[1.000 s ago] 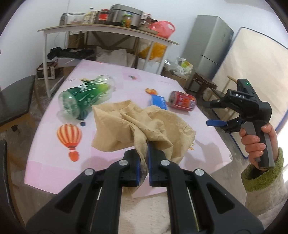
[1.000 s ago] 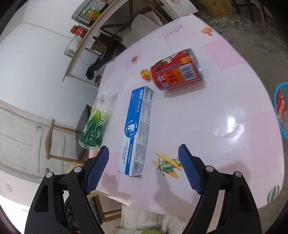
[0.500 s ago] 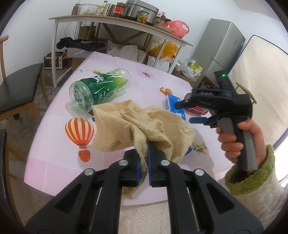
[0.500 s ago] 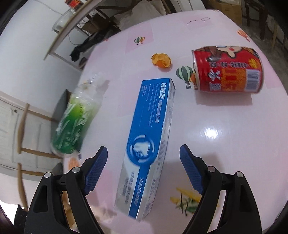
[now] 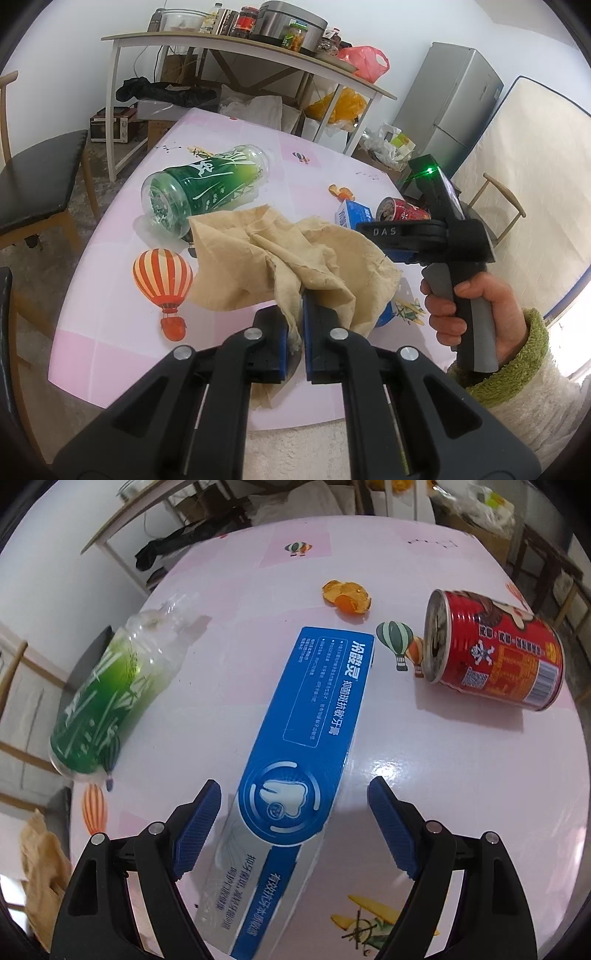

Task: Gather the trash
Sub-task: 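Close the right tool on the blue toothpaste box while the left tool holds the towel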

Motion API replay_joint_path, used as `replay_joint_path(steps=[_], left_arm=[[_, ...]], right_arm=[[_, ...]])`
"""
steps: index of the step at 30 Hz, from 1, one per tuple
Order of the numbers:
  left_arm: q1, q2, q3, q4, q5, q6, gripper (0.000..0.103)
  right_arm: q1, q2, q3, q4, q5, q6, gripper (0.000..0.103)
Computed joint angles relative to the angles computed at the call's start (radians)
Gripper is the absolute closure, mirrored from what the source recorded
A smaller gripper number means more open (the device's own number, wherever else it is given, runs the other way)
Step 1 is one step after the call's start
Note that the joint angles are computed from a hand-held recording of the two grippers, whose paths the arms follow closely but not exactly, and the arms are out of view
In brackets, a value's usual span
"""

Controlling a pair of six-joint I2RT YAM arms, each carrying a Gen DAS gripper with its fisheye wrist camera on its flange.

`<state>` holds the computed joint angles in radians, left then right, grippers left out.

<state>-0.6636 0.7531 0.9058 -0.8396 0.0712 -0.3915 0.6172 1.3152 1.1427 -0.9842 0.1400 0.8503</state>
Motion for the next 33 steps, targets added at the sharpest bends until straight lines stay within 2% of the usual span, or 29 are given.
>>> replay_joint_path(steps=[4,7,20,22,26,33], left_arm=[[-0.032,0.008,0.006,0.003,-0.018,-0.009,0.098],[-0.051,0.015,0.013,0.010,-0.027,-0.015,0.098],[-0.184,0.072,0.038,0.045,-0.088,-0.076,0.098],[-0.220,0.091,0.045,0.056,-0.111,-0.087,0.098],[-0.276,0.112,0.063,0.054,-0.157,-0.106,0.098],[-0.312,0.124,0.090,0.021,-0.206,-0.119,0.098]], right_arm=[[-0.003,-0.034,-0.010,-0.017,-0.011,-0.054,0.045],[0.016,-0.051,-0.004,-0.061,0.014,-0.086,0.047],[0.074,-0.284,-0.084,-0.245,0.034,-0.131,0.046],[0.060,-0.309,-0.087,-0.254,0.037,-0.130,0.042],[0.021,-0.353,-0.092,-0.253,0.037,-0.143,0.040],[0.039,-0.290,-0.122,-0.204,0.033,-0.146,0.039]])
